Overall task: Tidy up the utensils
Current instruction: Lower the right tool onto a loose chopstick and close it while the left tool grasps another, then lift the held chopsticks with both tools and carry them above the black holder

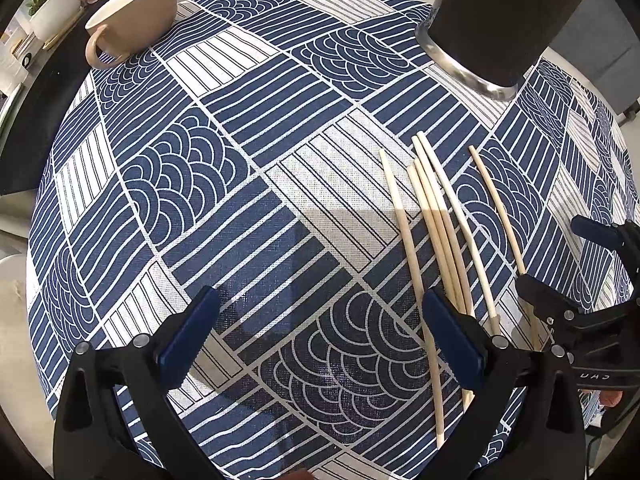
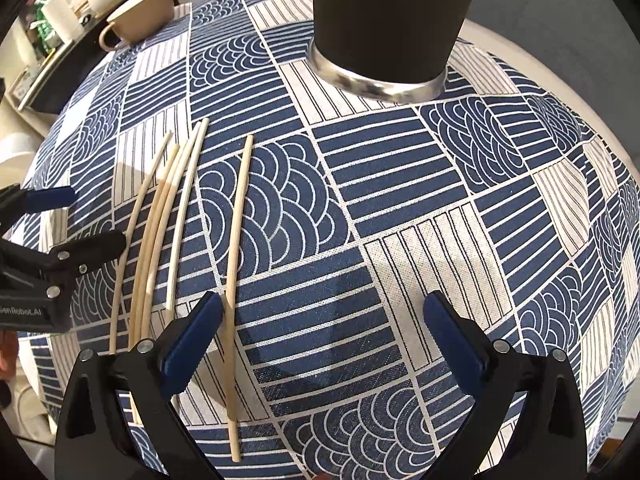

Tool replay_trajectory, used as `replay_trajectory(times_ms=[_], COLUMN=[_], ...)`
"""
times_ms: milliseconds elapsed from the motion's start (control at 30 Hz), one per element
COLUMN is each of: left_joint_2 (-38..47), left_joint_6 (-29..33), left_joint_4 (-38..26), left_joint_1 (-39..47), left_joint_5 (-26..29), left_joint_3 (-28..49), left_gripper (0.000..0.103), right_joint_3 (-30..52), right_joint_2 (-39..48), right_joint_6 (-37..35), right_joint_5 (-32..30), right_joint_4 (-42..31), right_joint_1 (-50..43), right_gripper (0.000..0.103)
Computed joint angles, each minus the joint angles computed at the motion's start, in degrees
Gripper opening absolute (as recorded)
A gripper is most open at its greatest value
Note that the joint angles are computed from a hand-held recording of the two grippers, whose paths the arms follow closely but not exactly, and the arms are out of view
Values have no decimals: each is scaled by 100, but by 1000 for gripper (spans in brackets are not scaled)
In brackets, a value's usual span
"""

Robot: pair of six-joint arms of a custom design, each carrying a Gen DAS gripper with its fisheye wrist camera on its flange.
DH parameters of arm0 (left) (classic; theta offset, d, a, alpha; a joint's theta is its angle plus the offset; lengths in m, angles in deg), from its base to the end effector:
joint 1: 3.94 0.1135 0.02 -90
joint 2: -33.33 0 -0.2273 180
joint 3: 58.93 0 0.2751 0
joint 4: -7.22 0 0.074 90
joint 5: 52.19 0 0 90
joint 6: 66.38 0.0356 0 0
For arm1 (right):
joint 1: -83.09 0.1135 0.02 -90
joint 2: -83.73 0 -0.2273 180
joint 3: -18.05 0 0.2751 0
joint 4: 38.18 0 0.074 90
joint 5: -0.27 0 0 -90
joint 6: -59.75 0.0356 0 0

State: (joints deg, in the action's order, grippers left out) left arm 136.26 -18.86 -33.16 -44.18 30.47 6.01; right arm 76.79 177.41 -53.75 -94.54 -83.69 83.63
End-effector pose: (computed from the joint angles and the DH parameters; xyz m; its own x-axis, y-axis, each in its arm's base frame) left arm 0.2394 -0.1966 0.0586 -0.9708 -0.0559 -0.2332 -0.0469 0.9979 -0.0439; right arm 0.2782 0.0056 0.0748 -0.8950 -0.4058 -0.1851 -0.4146 0.9100 0.0097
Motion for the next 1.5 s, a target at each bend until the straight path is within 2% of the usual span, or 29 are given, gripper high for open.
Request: replay_trajectory(times_ms=[133,433,500,533,567,600,667,733,767,800,833,900,1100,1333,1500], left_joint_2=[183,242,289,242,145,50,-254,-436,-541,-648,-741,-889,-1337,-1653,-1866], left_joint_6=[-154,-657,-771,-822,-967,-1052,-1193,-1300,-1336,-1362,-1393,-1415,-1255,-1090,-1026], left_joint_4=[1,-113,-112,-114,-162,-195,-324,-419,-434,-425,-397,-350,-323,-481,-735], left_joint_1=[-209,-261,-316,-329,-437,-456,-514,-548,-551,-540,-524,-496,-329,-207,-239], left_joint_5=[-368,-348,-381,-392,-431,-450,-477,-460,-413,-356,-277,-199,26,113,25], left_joint_3=[93,132,152,104,32,-42,-229,-351,-443,-546,-640,-801,-1232,-1444,-1433], left_gripper=[99,98,96,93,90,83,66,37,30,15,9,5,5,5,5], right_joint_3=[320,524,523,571,581,627,744,938,1030,1178,1301,1501,2342,2235,2212], right_joint_2=[289,465,458,458,418,376,329,462,543,666,773,941,1658,1496,1345], right_joint_6=[123,85,39,2,-21,-83,-204,-228,-215,-237,-263,-267,-59,-131,-474], right_joint_5=[126,166,164,155,145,127,112,173,211,87,-14,-181,-824,-763,-782], right_joint_4=[-213,-328,-351,-403,-439,-523,-715,-807,-827,-935,-1015,-1163,-1819,-1824,-1953], right_joint_1=[117,163,154,133,120,70,-28,-87,-125,-214,-296,-439,-920,-1091,-1516], right_gripper=[97,96,92,83,68,60,25,5,5,5,5,5,5,5,5])
